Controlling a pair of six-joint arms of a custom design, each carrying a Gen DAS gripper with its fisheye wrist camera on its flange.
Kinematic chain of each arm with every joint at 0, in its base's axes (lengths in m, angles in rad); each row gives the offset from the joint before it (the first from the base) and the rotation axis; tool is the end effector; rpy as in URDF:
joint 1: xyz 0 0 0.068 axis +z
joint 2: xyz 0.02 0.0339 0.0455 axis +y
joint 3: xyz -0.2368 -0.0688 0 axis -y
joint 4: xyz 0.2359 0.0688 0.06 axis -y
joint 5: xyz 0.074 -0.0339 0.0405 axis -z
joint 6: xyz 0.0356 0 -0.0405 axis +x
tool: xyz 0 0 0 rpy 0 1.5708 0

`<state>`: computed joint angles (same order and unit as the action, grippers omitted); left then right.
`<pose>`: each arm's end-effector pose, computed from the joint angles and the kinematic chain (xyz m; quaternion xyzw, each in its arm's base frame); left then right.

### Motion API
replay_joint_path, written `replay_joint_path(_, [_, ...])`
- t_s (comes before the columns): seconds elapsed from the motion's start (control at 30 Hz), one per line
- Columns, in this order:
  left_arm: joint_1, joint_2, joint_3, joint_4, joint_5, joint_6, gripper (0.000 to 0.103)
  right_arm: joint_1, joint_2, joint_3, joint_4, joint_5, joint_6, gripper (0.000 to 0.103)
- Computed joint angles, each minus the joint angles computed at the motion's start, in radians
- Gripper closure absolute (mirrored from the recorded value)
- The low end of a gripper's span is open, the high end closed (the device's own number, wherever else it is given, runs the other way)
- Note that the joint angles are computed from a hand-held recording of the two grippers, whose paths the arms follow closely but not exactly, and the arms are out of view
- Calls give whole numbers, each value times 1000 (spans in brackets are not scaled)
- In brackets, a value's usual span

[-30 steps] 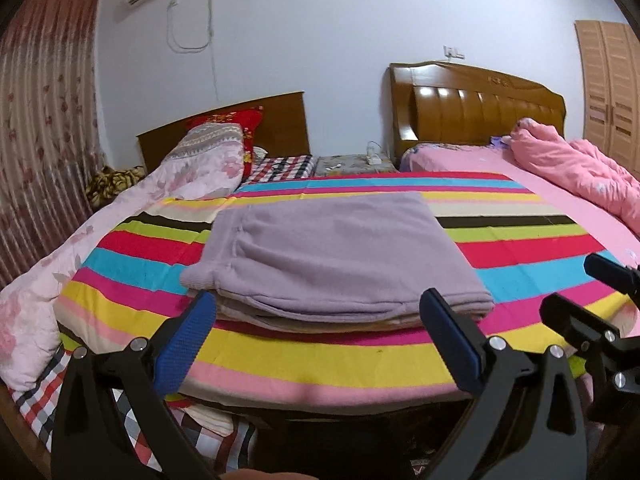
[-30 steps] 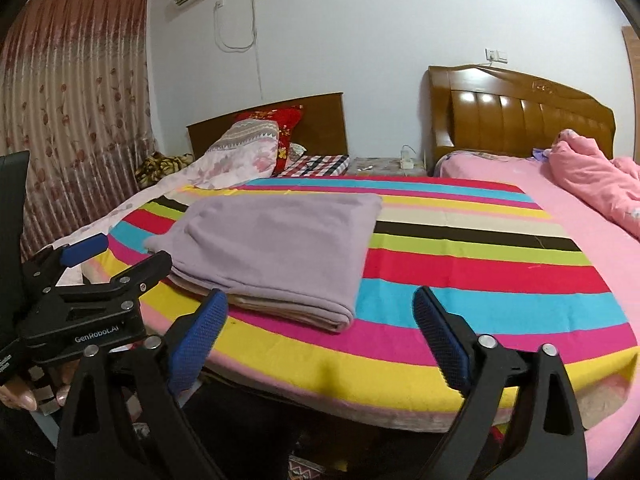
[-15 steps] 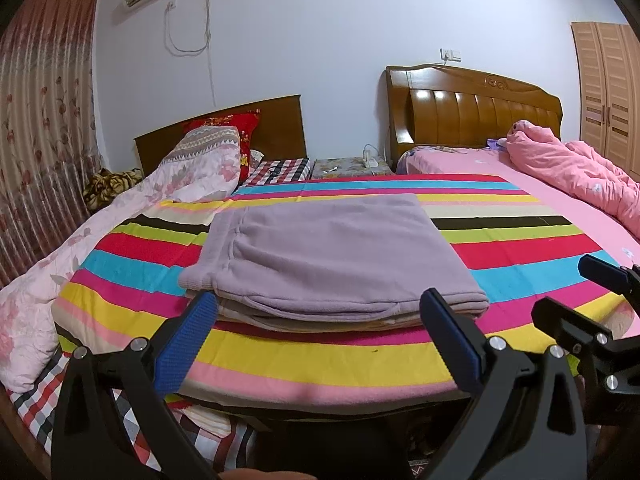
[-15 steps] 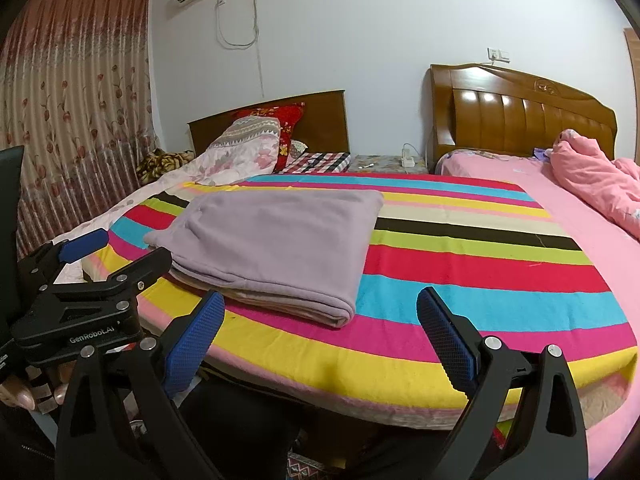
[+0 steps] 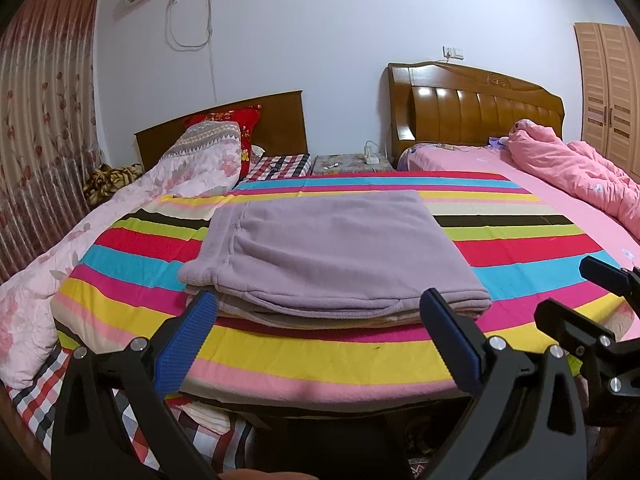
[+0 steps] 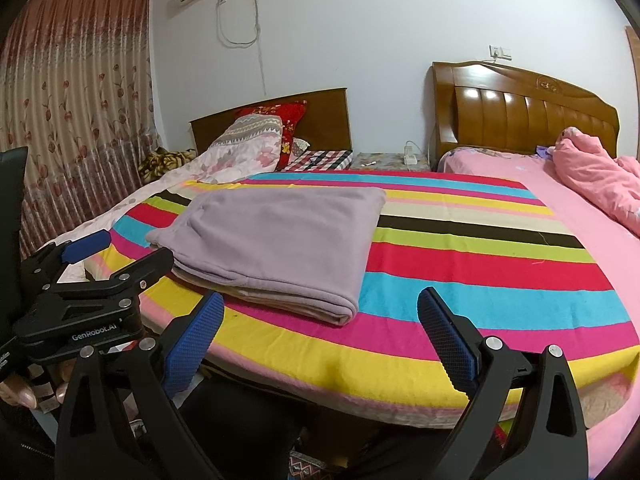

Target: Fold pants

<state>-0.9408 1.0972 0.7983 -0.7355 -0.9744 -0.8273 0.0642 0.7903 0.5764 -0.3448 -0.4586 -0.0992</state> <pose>0.1435 -0.1468 0.2313 -0.0755 0.8577 0.1051 0.4975 0.1851 0.0277 0.2342 -0.1793 0.8399 0.1905 0.4754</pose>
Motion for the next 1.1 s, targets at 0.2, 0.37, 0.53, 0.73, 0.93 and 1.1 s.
replay_joint_path(0.2, [3,0,1,-4,2,-3,2,-2,2,-1,2,-3,0,9])
replay_joint_path(0.37, [6,-4,-1,-2,5,1,2,3,-5,-6,-2,-1,1,9])
replay_joint_path(0.53, [6,0,1,-6,4,-8,2,8,-8,-6,-3,5,6,8])
replay_joint_path(0.73, [4,5,6,-15,2,-22,2,10,-10,-6,-5,7,9,8])
replay_joint_path(0.93, [-2,13,14,-28,-1,-38,2,8,-7,-3,-5,6,7,8])
replay_joint_path(1.1, [1,7,11,-24,0,-32,2,10,-9,-4,-6,7,10,8])
